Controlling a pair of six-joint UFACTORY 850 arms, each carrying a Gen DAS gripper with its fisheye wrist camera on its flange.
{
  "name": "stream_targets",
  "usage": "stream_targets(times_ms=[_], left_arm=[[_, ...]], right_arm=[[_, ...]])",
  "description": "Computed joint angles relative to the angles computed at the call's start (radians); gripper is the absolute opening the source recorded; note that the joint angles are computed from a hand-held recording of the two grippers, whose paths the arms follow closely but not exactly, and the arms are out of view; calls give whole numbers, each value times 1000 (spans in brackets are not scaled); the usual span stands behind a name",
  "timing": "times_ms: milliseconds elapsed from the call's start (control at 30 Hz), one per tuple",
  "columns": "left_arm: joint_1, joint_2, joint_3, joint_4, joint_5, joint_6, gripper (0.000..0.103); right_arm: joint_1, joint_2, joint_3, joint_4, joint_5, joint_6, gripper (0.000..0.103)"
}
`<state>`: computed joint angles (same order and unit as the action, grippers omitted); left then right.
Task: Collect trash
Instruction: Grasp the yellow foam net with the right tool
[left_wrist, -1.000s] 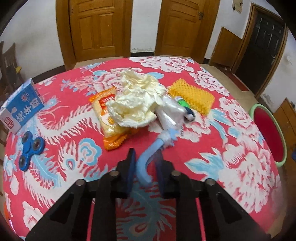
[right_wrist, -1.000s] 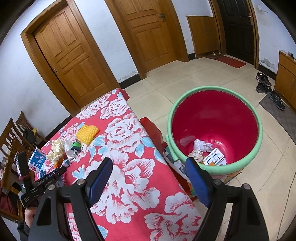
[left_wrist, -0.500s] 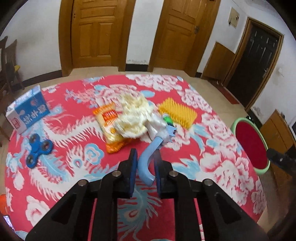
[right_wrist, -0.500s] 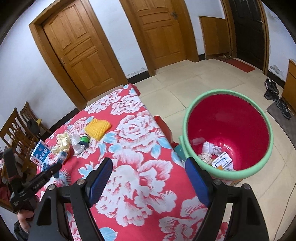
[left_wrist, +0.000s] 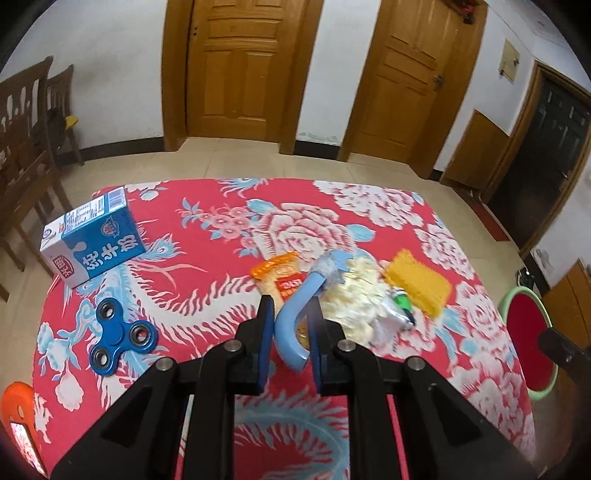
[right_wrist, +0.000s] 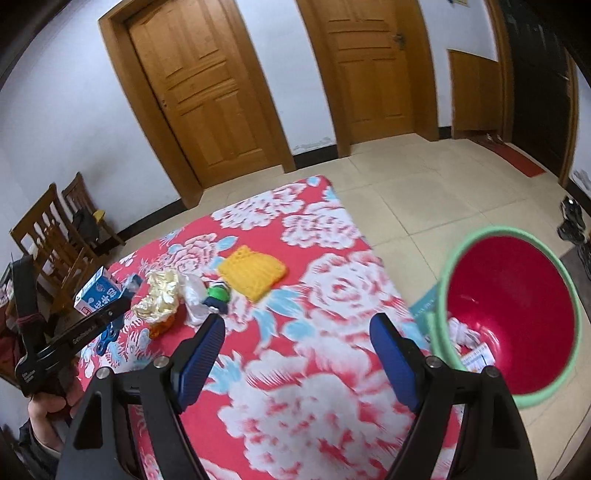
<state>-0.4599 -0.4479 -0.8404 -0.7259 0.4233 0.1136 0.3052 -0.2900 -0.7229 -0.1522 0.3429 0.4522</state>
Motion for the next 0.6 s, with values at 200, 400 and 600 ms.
stream_targets(times_ms=[200, 400, 600], left_arm=[[5, -30, -4, -9, 51, -5, 17], [16, -48, -4, 17, 84, -46, 17], [17, -52, 3, 28, 106, -57, 17]], right_arm=[[38, -112, -116, 52, -32, -66, 83], [53, -220, -227, 6, -73, -36, 77], [52, -287, -293, 34, -93, -53, 73]])
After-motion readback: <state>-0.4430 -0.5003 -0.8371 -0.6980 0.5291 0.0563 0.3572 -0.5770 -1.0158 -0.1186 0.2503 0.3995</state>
